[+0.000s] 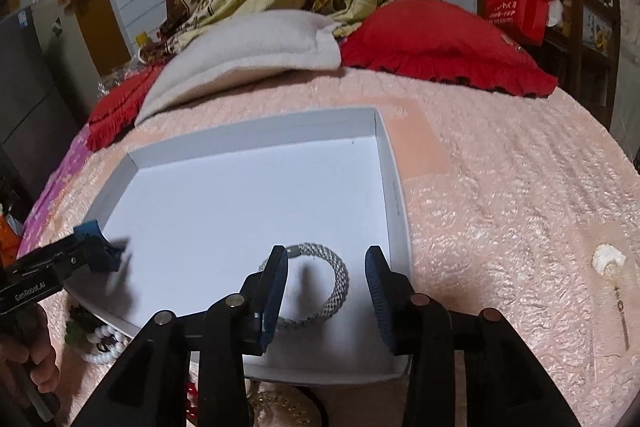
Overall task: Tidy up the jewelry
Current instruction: 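Place the claw clip and bangle into the white tray, opening both tools, then grasp the green bead bracelet with the left tool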
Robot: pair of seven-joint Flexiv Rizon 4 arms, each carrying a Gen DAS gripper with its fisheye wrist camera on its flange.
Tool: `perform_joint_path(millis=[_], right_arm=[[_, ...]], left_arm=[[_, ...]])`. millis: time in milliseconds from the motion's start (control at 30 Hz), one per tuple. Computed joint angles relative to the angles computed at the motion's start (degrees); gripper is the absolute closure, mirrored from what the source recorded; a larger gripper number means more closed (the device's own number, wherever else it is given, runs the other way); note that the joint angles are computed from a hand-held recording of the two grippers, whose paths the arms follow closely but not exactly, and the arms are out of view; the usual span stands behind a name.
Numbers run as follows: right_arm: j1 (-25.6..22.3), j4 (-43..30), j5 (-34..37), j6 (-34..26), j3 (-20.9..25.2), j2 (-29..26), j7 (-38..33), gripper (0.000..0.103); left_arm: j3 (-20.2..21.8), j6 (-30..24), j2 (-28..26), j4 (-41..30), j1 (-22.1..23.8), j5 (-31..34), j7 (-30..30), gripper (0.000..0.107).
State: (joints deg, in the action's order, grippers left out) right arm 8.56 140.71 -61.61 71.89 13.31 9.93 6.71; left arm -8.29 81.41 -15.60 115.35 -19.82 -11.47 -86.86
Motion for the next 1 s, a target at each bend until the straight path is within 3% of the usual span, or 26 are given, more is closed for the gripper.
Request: perform_joint_path(millis=[167,300,433,567,633,700,800,900,1000], right_arm=[[-0.3,0.4,-2.1,-1.1,0.9,2.4,1.9,0.065],[0.3,1.5,-1.4,-3.1,2.4,5.3,2.1,0.065],[2.5,3.3,3.8,-6.3,4.8,8.9,0.4,0.065],[6.7,5.1,13.2,-9.8,7.8,12.5,-3.0,0.065],[8.8,5.6,16.7,-11.6,9.4,13.7,-4.7,0.065],[10.6,5.1,19.0,-14.9,10.9,14.1,-6.7,0.065],[12.3,4.8,20.2,-19.3,12.3,14.5,-8.2,0.065],[12.7,5.3,20.6,-19.4,11.6,15.0,-8.4,0.065],[12.4,5.7,20.5,-18.1,11.1,14.9,-7.6,0.065]], left_arm=[[-6.9,5.6,4.1,6.3,6.2,-11.5,7.7,0.027],[-17.1,11.0,8.5,13.3,12.4,-31.6,22.9,0.027],[-18.8,10.8,11.6,16.5,11.2,-45.8,36.0,0.027],[-15.6,7.8,13.3,18.4,8.6,-43.6,39.8,0.028],[-13.8,3.0,14.0,18.8,7.9,-40.8,41.3,0.028],[-11.7,0.0,13.6,18.7,7.9,-31.9,38.4,0.028],[-8.8,0.2,12.3,18.1,6.5,-20.4,33.6,0.028],[-6.9,1.4,11.2,17.6,4.2,-19.6,33.4,0.028],[-5.1,1.2,10.0,16.7,2.0,-19.9,34.1,0.045]])
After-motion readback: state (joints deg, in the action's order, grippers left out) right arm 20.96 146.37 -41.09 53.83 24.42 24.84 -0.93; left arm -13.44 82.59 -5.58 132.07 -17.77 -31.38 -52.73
